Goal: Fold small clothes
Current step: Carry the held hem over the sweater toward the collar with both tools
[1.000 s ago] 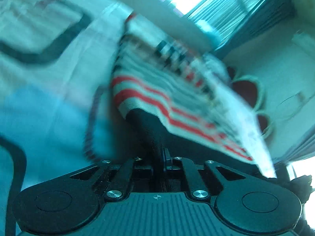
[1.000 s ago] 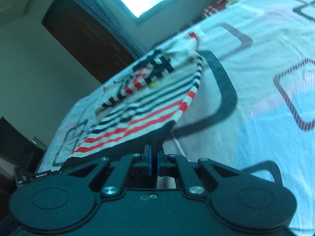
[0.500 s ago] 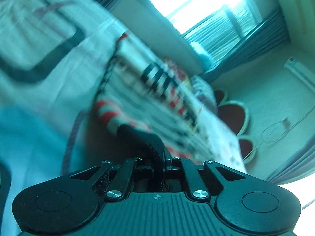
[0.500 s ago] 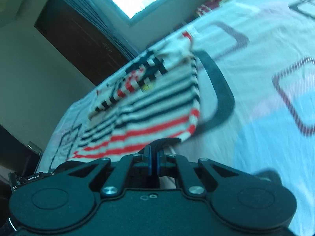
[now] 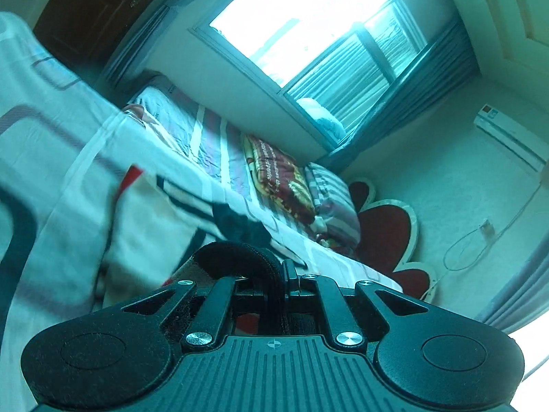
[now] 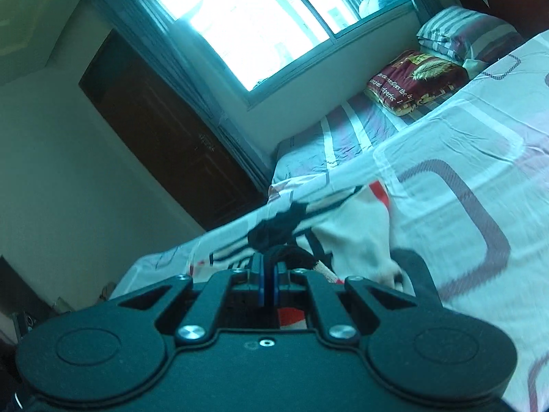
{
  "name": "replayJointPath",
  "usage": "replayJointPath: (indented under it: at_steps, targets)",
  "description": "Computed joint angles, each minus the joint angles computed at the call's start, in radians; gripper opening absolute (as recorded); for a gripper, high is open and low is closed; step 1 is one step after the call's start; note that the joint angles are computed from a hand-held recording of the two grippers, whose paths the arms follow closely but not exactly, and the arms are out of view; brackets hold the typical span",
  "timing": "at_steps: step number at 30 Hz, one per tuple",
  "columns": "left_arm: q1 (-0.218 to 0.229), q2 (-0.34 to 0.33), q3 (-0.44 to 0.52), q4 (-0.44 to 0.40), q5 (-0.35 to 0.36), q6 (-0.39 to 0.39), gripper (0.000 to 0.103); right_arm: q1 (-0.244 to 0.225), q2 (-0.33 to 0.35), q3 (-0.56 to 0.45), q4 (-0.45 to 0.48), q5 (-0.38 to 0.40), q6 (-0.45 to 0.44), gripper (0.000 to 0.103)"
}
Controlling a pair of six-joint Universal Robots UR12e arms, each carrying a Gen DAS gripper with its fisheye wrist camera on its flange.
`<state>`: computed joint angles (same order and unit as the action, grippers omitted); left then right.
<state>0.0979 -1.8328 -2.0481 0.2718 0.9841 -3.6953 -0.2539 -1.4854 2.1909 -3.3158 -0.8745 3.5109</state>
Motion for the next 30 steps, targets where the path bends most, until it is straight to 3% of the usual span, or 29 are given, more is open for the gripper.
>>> replayJointPath:
  at_steps: [3,7,13,14,16,17,18,20,21,25,27,29,30]
  targets:
    - [-0.007,-0.064,0.091,-0.076,0.006,0.028,0.008,0.01,0.074,-0.076,0.024,0.001,0.05,0.006]
    - [-0.013,-0.152,0.199,-0.178,0.007,0.072,0.008,0.028,0.17,-0.169,0.083,-0.023,0.052,0.006]
    - [-0.015,-0.276,0.32,-0.266,0.005,0.077,0.008,0.051,0.312,-0.284,0.145,-0.058,0.092,0.006]
    - [-0.017,-0.291,0.333,-0.279,0.01,0.081,0.008,0.054,0.335,-0.299,0.143,-0.062,0.107,0.007]
    - [-0.017,-0.315,0.351,-0.296,-0.006,0.06,0.01,0.058,0.37,-0.319,0.111,-0.07,0.131,0.019]
    - [-0.019,-0.322,0.354,-0.292,-0.003,0.056,0.029,0.061,0.383,-0.325,0.091,-0.084,0.142,0.034]
    - [-0.019,-0.329,0.352,-0.262,-0.007,0.046,0.058,0.063,0.392,-0.327,0.064,-0.096,0.158,0.046]
    - [-0.014,-0.352,0.352,-0.161,-0.051,-0.003,0.078,0.064,0.401,-0.325,0.009,-0.111,0.171,0.058]
    - [-0.017,-0.353,0.355,-0.151,-0.036,0.004,0.081,0.061,0.401,-0.323,-0.009,-0.105,0.17,0.058]
    - [-0.023,-0.336,0.358,-0.179,0.017,0.113,0.081,0.054,0.377,-0.307,-0.016,-0.108,0.074,0.056]
    - [-0.036,-0.315,0.361,-0.227,0.111,0.237,0.081,0.058,0.363,-0.313,0.04,-0.118,-0.027,0.054]
    - [-0.044,-0.304,0.379,-0.31,0.148,0.341,0.079,0.07,0.35,-0.322,0.103,-0.152,-0.138,0.052]
    - [-0.048,-0.304,0.389,-0.342,0.152,0.383,0.074,0.076,0.347,-0.328,0.137,-0.166,-0.189,0.051]
